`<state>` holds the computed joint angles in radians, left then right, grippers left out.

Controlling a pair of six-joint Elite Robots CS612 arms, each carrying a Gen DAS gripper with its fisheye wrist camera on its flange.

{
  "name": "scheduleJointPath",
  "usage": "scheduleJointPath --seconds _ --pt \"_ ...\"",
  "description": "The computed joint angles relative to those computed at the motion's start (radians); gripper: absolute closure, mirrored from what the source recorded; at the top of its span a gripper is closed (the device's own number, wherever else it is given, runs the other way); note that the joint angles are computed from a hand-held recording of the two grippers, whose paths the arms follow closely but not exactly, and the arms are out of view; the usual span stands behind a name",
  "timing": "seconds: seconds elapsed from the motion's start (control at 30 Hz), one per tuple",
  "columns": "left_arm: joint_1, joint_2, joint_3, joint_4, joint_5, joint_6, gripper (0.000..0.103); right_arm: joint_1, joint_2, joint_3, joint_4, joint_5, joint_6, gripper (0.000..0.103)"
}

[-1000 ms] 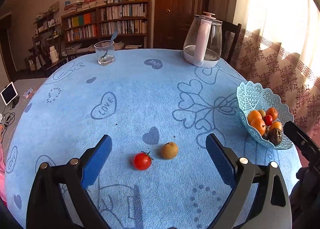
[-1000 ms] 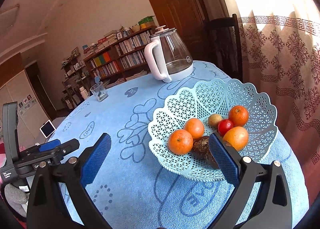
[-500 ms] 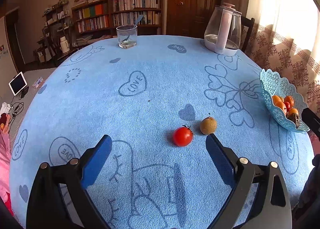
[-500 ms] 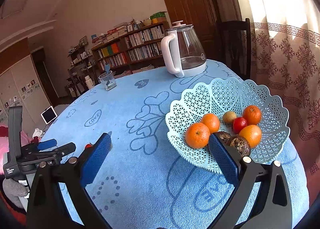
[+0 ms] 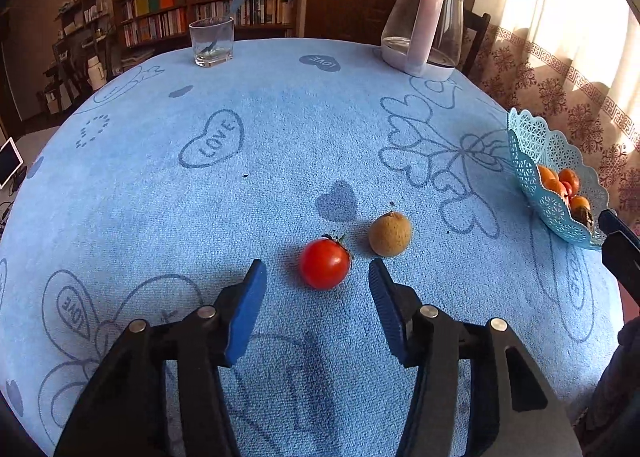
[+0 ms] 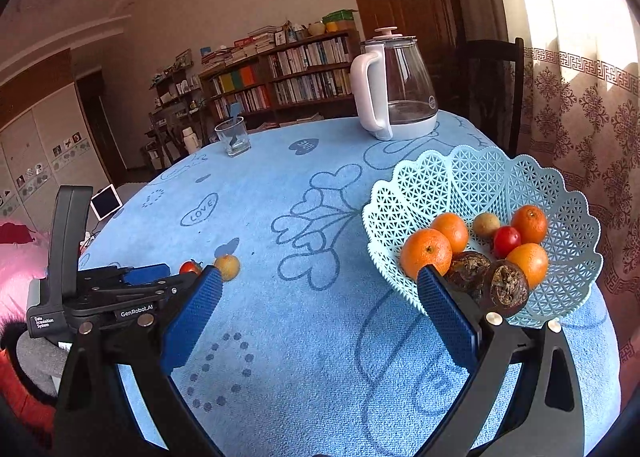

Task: Organize fruits
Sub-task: 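Close the left tool on the red cherry tomato on the cloth, then grasp the small yellow fruit with the right tool while the left tool holds the tomato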

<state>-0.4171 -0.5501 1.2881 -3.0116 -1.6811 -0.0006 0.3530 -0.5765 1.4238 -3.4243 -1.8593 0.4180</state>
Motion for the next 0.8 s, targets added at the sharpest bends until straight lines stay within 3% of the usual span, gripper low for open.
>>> scheduleJointPath --seconds 0.2,0.43,0.67,0.8 --pt "0.004 0.014 -0.021 0.021 -0.034 0.0 0.074 0.005 0.006 -0.017 0.03 0.035 -0.035 0.004" --pt "0.014 -0.004 0.011 -0.044 -0.058 0.016 0.075 0.006 0.021 -0.071 0.098 0.104 -0.036 0.006" --pt "0.031 -0.029 0.045 -0.137 -0.055 0.002 0.075 0.004 0.062 -0.197 0.286 0.176 -0.059 0.025" --pt "0.041 -0.038 0.057 -0.181 -0.063 -0.012 0.075 0.005 0.092 -0.278 0.388 0.198 -0.078 0.03"
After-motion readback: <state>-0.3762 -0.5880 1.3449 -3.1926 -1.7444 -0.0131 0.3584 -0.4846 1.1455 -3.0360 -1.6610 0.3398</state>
